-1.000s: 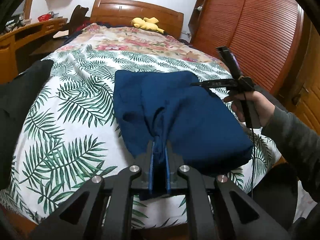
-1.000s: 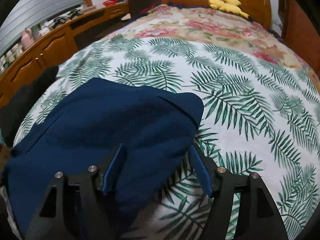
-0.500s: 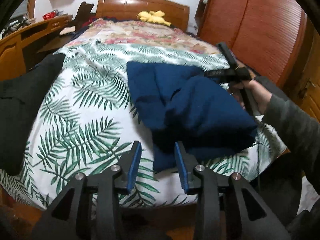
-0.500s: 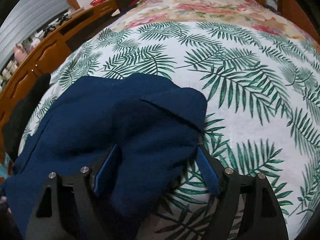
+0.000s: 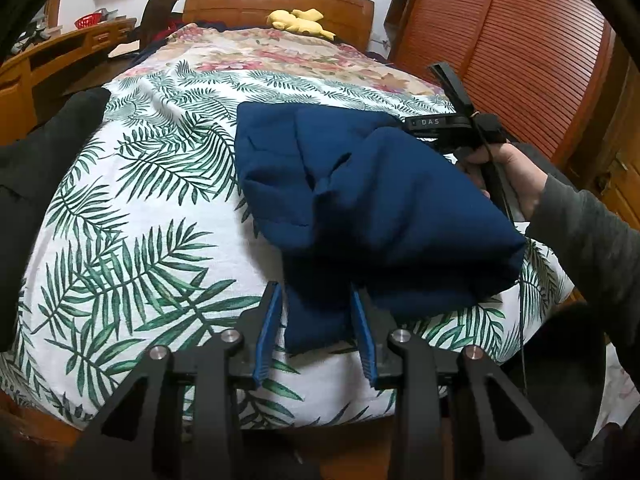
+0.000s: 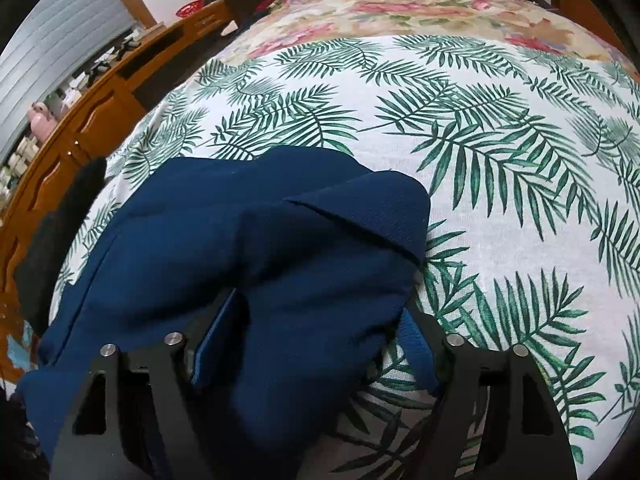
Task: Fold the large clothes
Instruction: 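Grasp the folded jacket bundle with the left tool and lift it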
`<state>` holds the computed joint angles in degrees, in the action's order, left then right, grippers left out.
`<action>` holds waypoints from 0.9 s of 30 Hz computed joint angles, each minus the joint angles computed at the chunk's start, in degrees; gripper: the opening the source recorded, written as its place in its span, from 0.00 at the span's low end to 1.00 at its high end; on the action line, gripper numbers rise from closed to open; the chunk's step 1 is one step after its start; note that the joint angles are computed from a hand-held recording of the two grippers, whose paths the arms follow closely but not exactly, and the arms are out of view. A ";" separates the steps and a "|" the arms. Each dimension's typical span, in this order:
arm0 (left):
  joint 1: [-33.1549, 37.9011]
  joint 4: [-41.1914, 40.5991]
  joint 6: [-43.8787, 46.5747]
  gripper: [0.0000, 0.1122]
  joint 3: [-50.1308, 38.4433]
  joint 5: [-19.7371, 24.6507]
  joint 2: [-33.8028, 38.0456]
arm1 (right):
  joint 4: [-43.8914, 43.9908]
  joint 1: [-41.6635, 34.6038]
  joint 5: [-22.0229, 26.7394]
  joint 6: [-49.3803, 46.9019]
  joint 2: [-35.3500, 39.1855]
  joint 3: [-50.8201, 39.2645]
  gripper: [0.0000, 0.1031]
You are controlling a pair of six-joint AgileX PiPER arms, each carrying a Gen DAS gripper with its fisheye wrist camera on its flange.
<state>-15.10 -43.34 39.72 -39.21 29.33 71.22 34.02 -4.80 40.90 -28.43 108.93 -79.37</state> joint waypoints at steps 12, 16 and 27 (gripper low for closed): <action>7.65 -19.72 20.88 0.07 1.86 6.93 2.49 | 6.42 0.81 -2.57 -6.62 -8.43 4.28 0.09; 10.12 -19.94 21.71 0.05 1.85 7.39 -1.13 | -1.01 6.64 -6.24 0.45 -13.25 2.51 0.07; 45.41 -18.41 28.80 0.04 -13.95 27.29 -2.78 | -26.78 27.40 -0.35 27.46 -1.70 -30.64 0.06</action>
<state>30.31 -61.75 68.53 -53.16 56.62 68.44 7.25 22.60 40.56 -0.97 107.23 -110.01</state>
